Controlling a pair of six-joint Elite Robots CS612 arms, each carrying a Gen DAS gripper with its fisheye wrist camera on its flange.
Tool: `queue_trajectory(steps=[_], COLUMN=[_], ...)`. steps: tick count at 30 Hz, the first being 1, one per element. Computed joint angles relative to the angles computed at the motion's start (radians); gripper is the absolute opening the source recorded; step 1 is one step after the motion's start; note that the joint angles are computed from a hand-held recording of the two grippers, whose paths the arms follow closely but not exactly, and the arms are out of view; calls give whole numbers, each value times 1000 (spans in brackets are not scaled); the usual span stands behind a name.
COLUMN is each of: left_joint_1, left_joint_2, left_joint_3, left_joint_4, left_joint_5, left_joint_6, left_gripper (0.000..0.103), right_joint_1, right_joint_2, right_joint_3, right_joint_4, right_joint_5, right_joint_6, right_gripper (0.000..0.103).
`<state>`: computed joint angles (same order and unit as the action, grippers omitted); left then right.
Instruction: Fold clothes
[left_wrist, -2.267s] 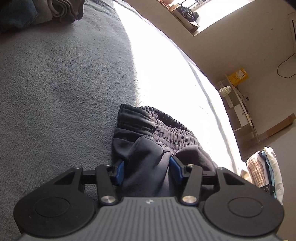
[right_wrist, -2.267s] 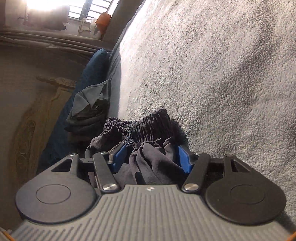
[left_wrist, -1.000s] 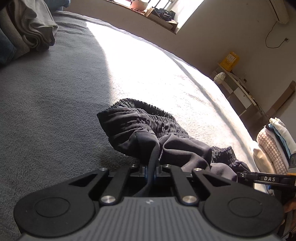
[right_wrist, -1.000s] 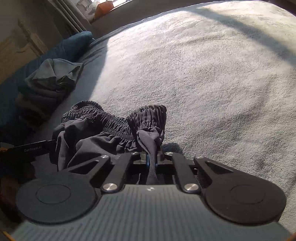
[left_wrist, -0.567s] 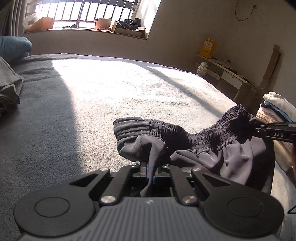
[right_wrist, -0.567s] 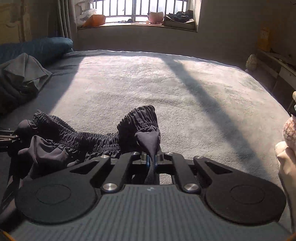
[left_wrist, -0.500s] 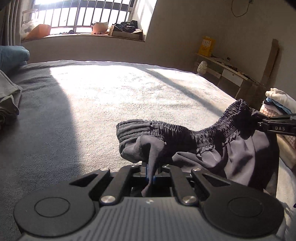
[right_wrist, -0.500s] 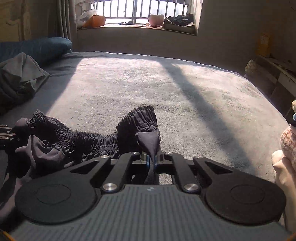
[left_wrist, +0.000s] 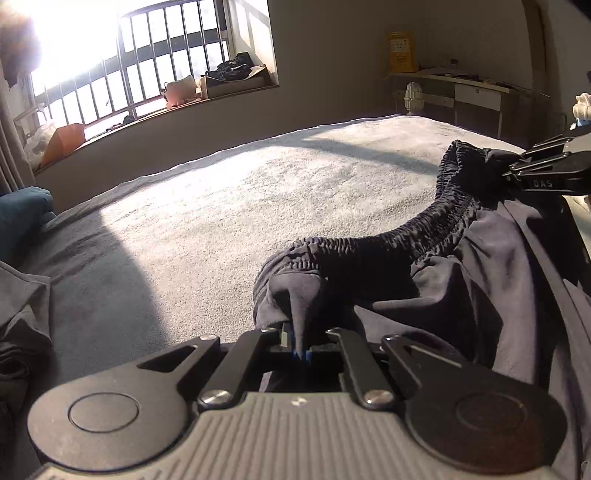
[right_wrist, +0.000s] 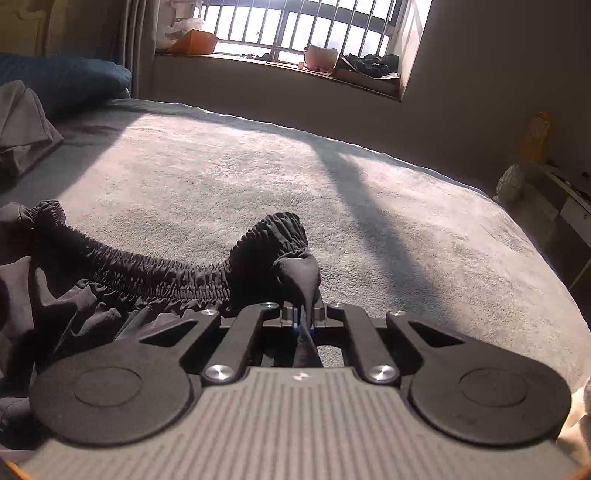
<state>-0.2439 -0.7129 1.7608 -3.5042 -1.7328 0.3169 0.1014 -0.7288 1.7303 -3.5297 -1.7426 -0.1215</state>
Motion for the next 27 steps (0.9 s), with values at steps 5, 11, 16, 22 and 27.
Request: queue_trajectory(steps=[5, 11, 16, 22, 27], left_joint_1=[-2, -2, 23, 82, 135], left_joint_2=[26, 49, 52, 15, -48], left_joint_3=[-60, -106, -130, -132, -56], left_joint_4=[22, 125, 216, 337, 359], left_joint_5=[43, 61, 2, -138, -244], left_joint_6=[-23, -70, -171, -340, -381], left_gripper=[5, 6, 26, 61, 67], right_joint_1=[-10, -25, -55, -104, -157], right_joint_2=[42, 85, 88, 35, -41], right_joint_3=[-65, -122, -123, -40, 111], right_joint_4=[-10, 89, 154, 156, 97], right_joint_5=[23, 67, 164, 281, 392], right_joint_6=[20, 118, 267, 451, 622], right_gripper=[3, 4, 22, 62, 67])
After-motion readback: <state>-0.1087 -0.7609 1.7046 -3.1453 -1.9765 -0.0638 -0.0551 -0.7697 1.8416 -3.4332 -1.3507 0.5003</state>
